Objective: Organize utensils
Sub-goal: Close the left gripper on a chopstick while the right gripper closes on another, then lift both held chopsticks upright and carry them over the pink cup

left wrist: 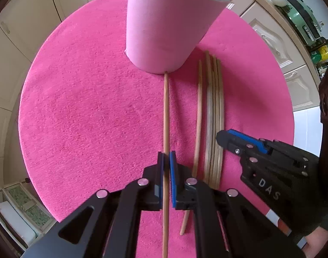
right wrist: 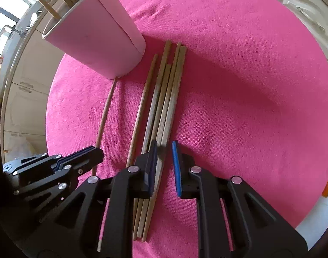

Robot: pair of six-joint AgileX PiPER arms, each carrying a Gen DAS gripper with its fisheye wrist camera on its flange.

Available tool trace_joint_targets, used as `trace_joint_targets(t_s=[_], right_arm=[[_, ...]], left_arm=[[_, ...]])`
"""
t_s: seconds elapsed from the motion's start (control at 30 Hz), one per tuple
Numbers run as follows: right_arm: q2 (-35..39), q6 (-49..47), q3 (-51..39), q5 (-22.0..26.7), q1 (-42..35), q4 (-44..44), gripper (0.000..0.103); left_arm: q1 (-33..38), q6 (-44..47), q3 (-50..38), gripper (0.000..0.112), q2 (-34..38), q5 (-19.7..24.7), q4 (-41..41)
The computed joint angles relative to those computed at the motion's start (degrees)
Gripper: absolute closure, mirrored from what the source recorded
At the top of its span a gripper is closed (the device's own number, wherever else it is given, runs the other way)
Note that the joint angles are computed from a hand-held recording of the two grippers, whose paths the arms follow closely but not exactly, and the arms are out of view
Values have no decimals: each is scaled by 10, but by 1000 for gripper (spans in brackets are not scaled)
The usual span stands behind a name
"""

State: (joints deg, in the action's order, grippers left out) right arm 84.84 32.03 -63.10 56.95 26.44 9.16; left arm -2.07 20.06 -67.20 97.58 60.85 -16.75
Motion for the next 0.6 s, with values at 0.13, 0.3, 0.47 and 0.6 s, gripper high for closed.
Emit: trace_joint_targets(t_s=[0.13, 0.3, 0.47, 0.6], right_arm=[[-9, 14, 11, 6, -2, -4, 89], [1, 16, -1, 19, -2, -5, 89], [35, 35, -35, 30, 6, -20, 91], [35, 25, -29, 20, -1, -4, 96]], left_arm=[[10, 14, 2, 107, -5, 1, 1], [19, 22, 1, 107, -5, 7, 2], [16, 23, 7, 107, -13, 7, 1], [21, 27, 12, 107, -24, 9, -4]])
